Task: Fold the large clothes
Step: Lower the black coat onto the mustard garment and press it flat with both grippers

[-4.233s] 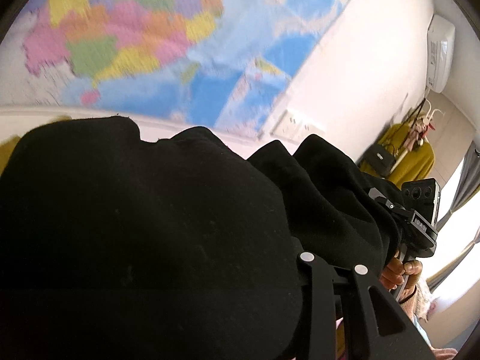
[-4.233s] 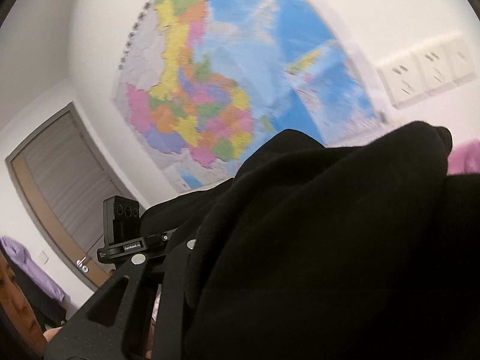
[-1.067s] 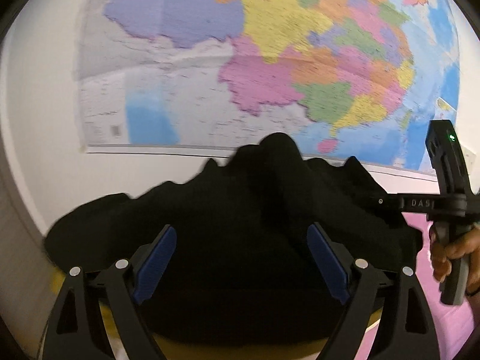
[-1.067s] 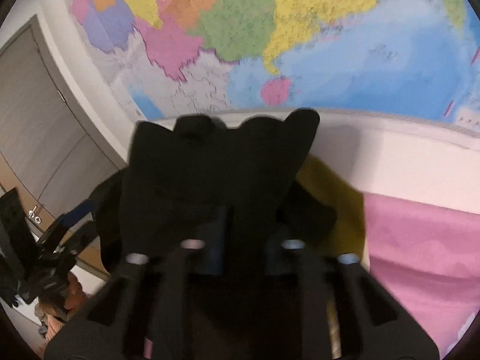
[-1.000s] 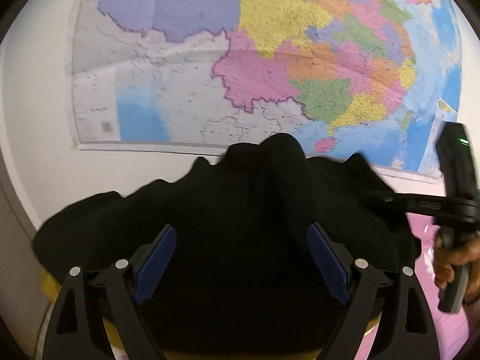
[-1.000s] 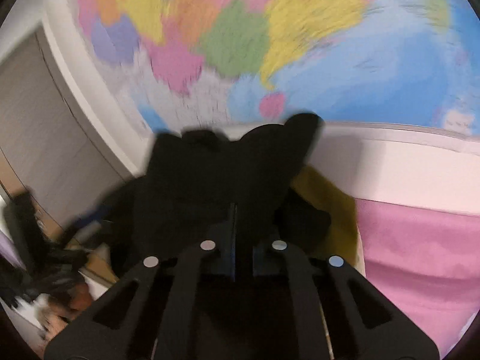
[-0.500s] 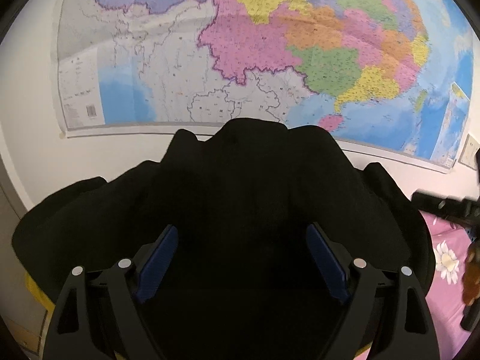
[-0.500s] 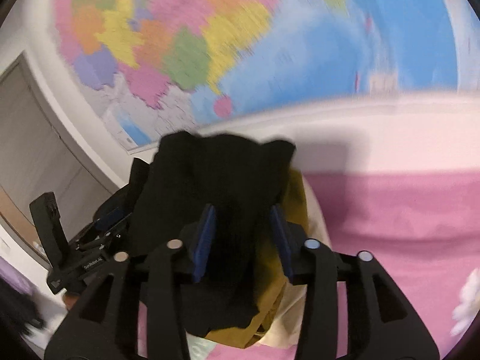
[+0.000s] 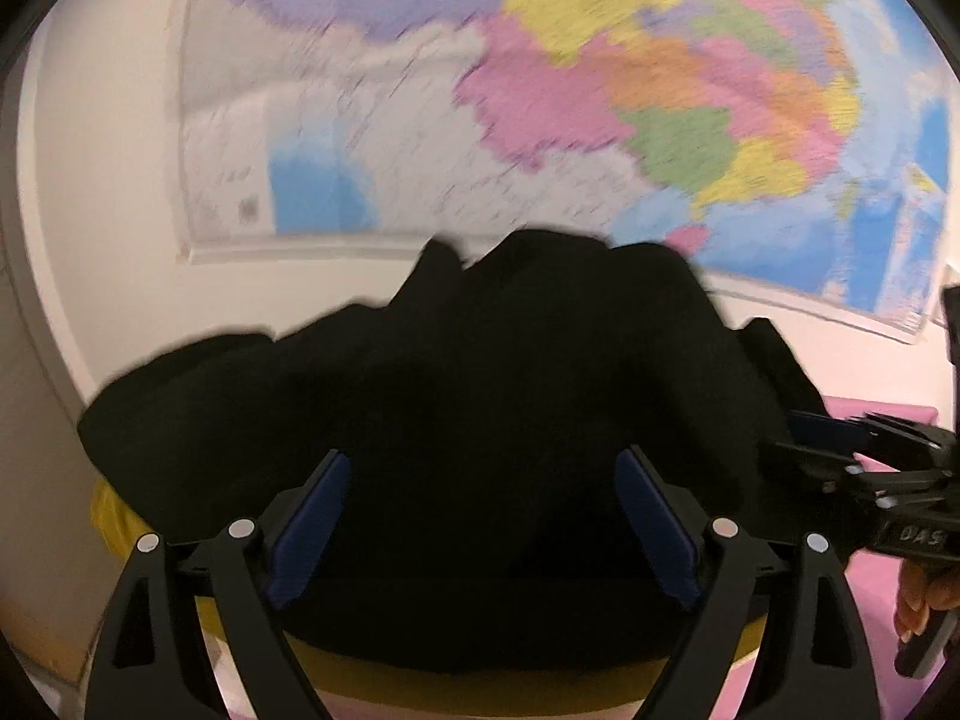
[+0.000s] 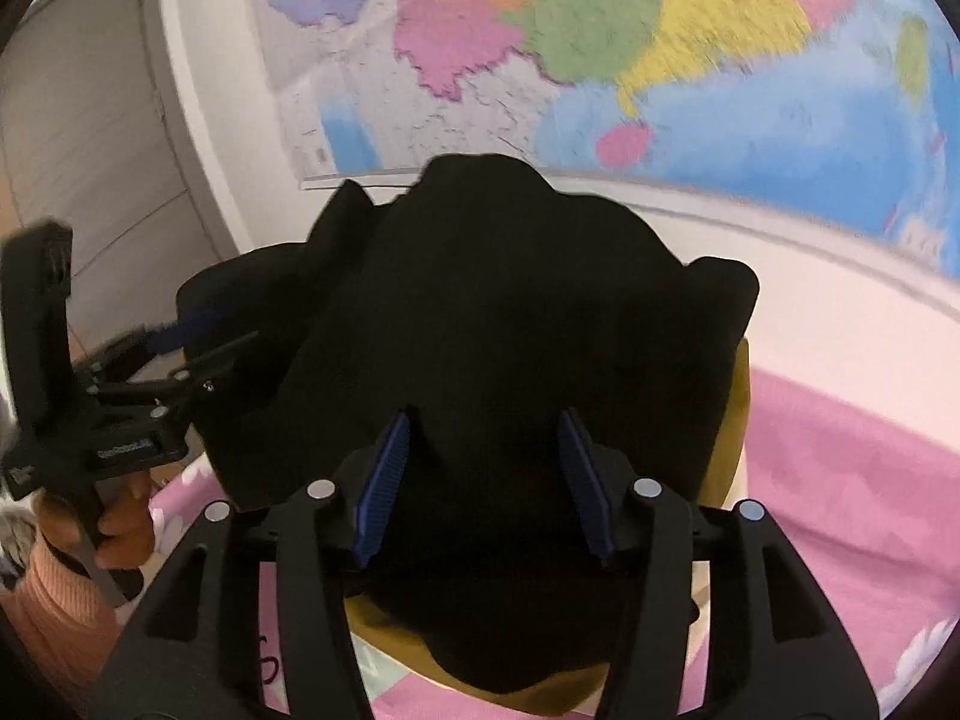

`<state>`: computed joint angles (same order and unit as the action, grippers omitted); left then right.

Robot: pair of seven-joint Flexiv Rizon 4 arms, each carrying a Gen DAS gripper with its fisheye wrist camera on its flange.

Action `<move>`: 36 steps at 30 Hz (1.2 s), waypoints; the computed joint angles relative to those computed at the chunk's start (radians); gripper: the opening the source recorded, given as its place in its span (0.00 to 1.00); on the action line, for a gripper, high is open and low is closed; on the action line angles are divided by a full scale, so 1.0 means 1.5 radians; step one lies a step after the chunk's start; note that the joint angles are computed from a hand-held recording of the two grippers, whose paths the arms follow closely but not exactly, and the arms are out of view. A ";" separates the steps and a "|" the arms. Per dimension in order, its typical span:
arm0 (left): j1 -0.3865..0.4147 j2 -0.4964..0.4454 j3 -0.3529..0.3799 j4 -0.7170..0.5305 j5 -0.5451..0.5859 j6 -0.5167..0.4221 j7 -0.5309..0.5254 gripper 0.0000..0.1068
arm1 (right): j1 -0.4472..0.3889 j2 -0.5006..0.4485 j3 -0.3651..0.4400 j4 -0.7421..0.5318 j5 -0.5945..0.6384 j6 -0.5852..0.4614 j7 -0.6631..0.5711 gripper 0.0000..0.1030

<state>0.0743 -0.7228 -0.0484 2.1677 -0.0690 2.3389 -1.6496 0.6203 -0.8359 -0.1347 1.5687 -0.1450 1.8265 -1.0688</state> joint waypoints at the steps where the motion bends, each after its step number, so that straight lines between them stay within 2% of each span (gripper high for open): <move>1: 0.009 -0.010 -0.004 -0.007 0.001 -0.011 -0.004 0.81 | 0.006 0.003 -0.006 0.008 0.005 0.011 -0.001 0.50; 4: 0.055 -0.034 -0.030 -0.017 0.052 -0.010 -0.030 0.81 | 0.052 0.023 -0.053 0.049 0.042 0.045 -0.012 0.54; 7: 0.041 -0.039 -0.017 -0.007 0.044 0.018 -0.035 0.81 | 0.112 0.027 -0.104 0.089 0.111 0.122 -0.048 0.55; 9: 0.029 -0.042 -0.009 0.004 0.037 0.050 -0.040 0.82 | 0.129 0.029 -0.109 0.107 0.131 0.154 -0.084 0.55; 11: 0.014 -0.043 0.001 0.019 0.029 0.079 -0.037 0.84 | 0.156 0.026 -0.126 0.107 0.149 0.136 -0.115 0.54; 14: 0.006 -0.048 0.004 0.019 0.026 0.074 -0.022 0.86 | 0.143 0.021 -0.109 0.087 0.149 0.074 -0.130 0.54; 16: 0.019 -0.049 -0.006 0.014 0.036 0.058 -0.026 0.86 | 0.136 0.014 -0.103 0.081 0.145 0.062 -0.130 0.54; 19: 0.020 -0.046 -0.007 0.016 0.030 0.053 -0.032 0.86 | 0.140 0.013 -0.105 0.084 0.143 0.060 -0.130 0.55; 22: -0.005 -0.039 0.009 0.033 -0.002 0.068 -0.025 0.86 | 0.143 0.029 -0.103 0.106 0.142 0.065 -0.136 0.53; 26: 0.008 -0.037 0.012 0.058 0.014 0.114 -0.037 0.86 | 0.149 0.049 -0.102 0.140 0.155 0.117 -0.147 0.53; 28: 0.009 -0.034 0.020 0.066 0.003 0.122 -0.037 0.86 | 0.183 0.048 -0.139 0.136 0.192 0.082 -0.171 0.52; 30: 0.019 -0.031 0.023 0.068 -0.004 0.115 -0.039 0.86 | 0.177 0.039 -0.141 0.123 0.190 0.048 -0.157 0.52; 31: 0.029 -0.033 0.019 0.066 0.003 0.114 -0.044 0.86 | 0.159 0.035 -0.125 0.118 0.176 0.047 -0.154 0.52; 35: 0.066 -0.028 0.009 0.055 0.041 0.075 -0.047 0.88 | 0.144 0.025 -0.116 0.121 0.153 0.054 -0.143 0.50; 36: 0.057 -0.028 0.014 0.056 0.031 0.070 -0.041 0.88 | 0.145 0.027 -0.117 0.127 0.152 0.061 -0.145 0.48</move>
<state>0.1598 -0.7641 -0.0273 2.2514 -0.0225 2.4438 -1.7118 0.8384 -0.7949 -0.3104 1.7590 0.0833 1.9174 -1.2867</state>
